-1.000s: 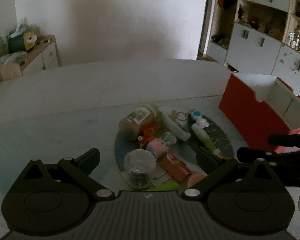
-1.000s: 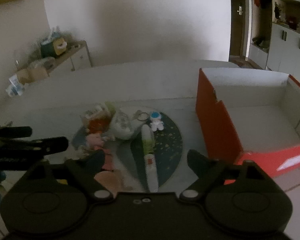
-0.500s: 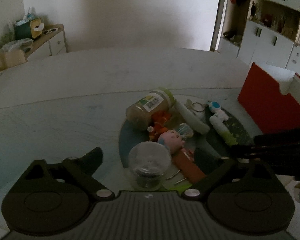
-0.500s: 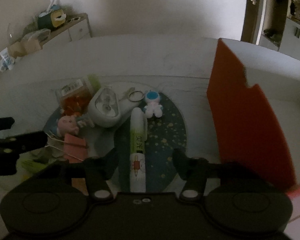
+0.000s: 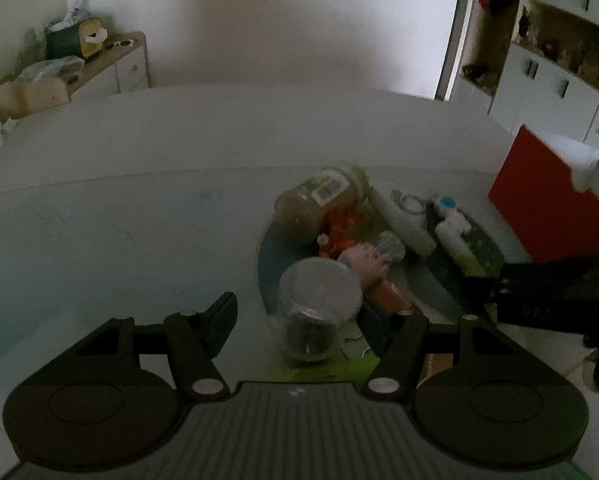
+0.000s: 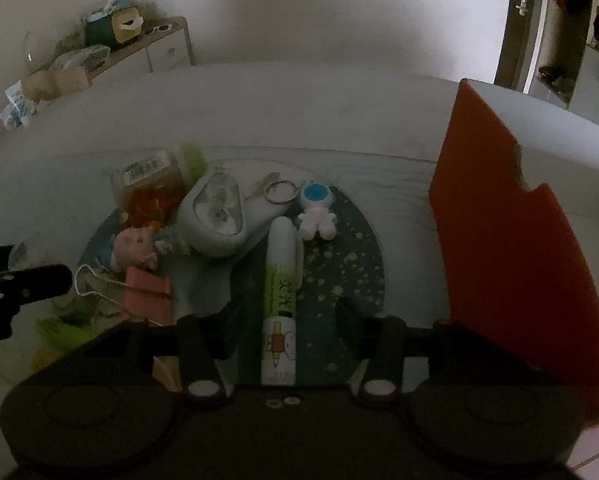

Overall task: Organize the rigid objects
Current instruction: 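Grasp the white glue stick with the right tool while the left tool grasps the clear cup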

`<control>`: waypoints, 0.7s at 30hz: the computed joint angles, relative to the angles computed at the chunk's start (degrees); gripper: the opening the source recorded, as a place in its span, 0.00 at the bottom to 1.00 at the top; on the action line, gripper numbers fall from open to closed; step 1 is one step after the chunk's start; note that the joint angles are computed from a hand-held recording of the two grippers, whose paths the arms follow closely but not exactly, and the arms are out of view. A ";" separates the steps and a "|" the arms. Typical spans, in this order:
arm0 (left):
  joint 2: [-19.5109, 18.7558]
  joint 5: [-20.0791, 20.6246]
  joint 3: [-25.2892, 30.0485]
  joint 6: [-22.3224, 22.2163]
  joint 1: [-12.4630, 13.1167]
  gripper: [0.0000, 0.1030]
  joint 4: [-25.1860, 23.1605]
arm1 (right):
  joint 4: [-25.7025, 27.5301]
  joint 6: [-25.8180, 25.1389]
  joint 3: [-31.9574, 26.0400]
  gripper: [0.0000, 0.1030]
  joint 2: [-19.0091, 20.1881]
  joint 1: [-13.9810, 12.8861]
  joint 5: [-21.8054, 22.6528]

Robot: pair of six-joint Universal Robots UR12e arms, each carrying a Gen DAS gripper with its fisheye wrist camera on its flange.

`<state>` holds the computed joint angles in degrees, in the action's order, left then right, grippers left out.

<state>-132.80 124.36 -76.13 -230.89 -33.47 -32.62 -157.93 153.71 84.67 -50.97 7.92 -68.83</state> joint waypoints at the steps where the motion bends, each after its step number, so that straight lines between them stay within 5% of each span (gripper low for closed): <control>1: -0.20 0.17 0.16 0.64 -0.01 0.63 -0.21 | -0.15 -0.27 -0.06 0.43 0.09 0.10 -0.33; 9: -0.97 -0.74 0.73 2.32 0.45 0.54 -0.87 | -0.69 -1.34 -0.65 0.33 0.72 0.57 -1.55; 12: -1.03 -1.55 0.79 2.55 0.67 0.42 -0.88 | -0.92 -1.79 -0.84 0.28 0.90 0.70 -1.79; 16: -0.96 -2.12 0.76 2.41 0.83 0.40 -1.28 | -0.97 -3.13 -0.94 0.16 0.96 0.98 -1.93; 21: -0.60 -2.84 0.56 2.87 1.02 0.39 -1.48 | -1.37 -2.75 -0.78 0.16 0.73 1.08 -2.50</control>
<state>-133.40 121.53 -75.57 -228.03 -32.45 -34.10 -159.30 150.95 83.89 -50.23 9.00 -71.32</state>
